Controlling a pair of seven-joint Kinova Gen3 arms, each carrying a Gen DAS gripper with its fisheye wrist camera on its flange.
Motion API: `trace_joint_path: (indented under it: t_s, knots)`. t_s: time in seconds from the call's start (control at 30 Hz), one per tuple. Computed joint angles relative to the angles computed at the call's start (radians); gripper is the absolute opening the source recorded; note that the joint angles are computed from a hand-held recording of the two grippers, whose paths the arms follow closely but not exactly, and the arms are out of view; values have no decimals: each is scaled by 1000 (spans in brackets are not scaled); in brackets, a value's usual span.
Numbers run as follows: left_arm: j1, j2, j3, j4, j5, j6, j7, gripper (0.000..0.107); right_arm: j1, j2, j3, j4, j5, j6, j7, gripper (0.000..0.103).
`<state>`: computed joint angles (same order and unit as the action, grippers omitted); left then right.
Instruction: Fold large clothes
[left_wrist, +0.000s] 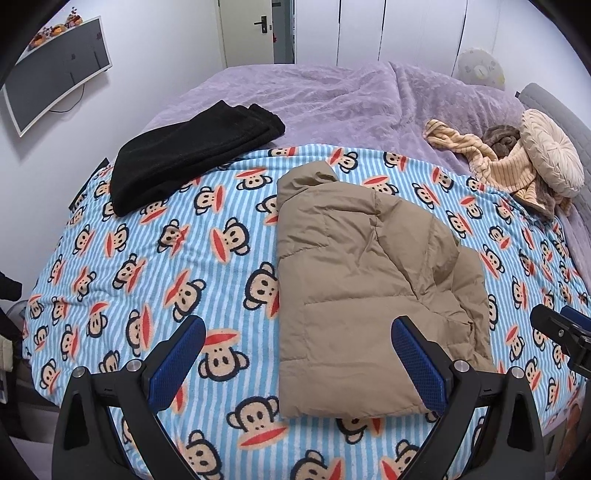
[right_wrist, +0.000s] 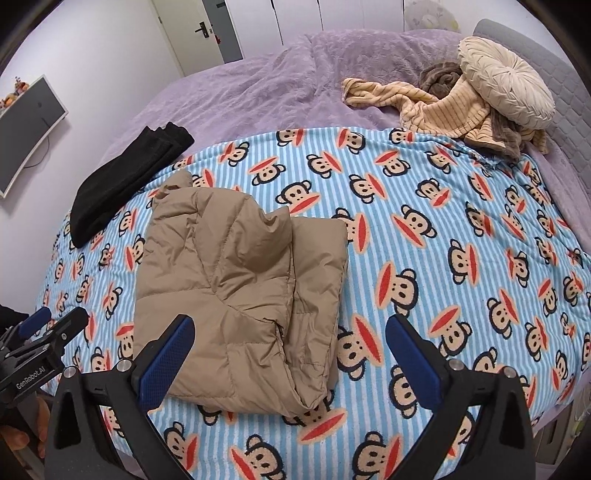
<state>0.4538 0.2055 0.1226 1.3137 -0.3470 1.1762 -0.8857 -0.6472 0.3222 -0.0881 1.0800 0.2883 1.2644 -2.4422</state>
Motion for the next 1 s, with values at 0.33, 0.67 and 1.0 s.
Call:
trace_joint_path:
  t_s: [0.33, 0.67, 1.0]
  knots:
    - [-3, -7, 2, 3, -2, 1, -1, 101, -7, -2, -1, -4, 7, 3, -4, 103]
    - [-5, -12, 3, 7, -5, 0, 1, 101, -15, -2, -1, -11, 11, 11, -11, 103]
    - [-3, -21, 6, 8, -15, 10, 8, 101, -21, -1, -2, -13, 16, 15, -17, 103]
